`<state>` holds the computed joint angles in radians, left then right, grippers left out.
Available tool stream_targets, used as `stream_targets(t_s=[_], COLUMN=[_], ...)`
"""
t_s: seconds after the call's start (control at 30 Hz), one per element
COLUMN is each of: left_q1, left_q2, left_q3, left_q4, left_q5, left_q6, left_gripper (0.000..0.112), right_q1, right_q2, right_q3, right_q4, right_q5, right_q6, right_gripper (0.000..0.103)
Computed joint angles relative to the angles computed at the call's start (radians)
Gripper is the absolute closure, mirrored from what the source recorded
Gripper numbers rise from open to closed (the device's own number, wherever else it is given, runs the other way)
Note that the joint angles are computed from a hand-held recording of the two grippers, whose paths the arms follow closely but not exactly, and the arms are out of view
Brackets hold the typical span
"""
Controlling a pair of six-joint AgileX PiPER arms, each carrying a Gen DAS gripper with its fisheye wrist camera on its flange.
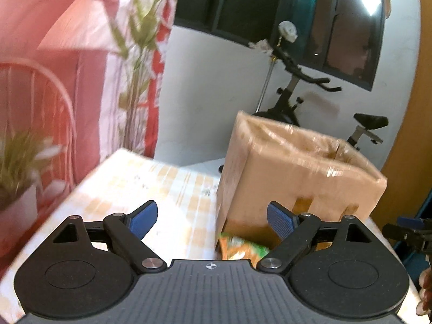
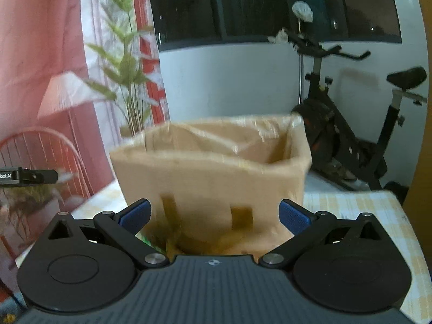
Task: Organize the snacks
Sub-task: 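Grasp the green chip bag with the left tool while the right tool grasps the yellow bag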
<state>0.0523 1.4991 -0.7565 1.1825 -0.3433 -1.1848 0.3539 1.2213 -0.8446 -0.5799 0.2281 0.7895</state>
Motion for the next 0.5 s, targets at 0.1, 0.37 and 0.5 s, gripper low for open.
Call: stream_targets(t_s=[0.1, 0.37, 0.5], left_q1=[0.001, -0.008, -0.024], left_q2=[0.020, 0.049, 0.053], left_q3=[0.045, 0.116, 0.132], left_q4=[-0.058, -0.183, -0.226], left_q5=[-0.004, -0.006, -0.013], left_q6=[0.046, 0.146, 0.186], left_gripper=[0.024, 0.028, 0.028], right_q1=[0.027, 0.086, 0.082], right_q2=[-0.010, -0.030, -0.029], right_q3=[0.058, 0.187, 0.211], right_q4=[-0.040, 0.007, 0.039], right_q5=[0.032, 0.081, 0.118], right_q6=[0.032, -0.011, -0.010], right_gripper=[0.000, 0.001, 0.001])
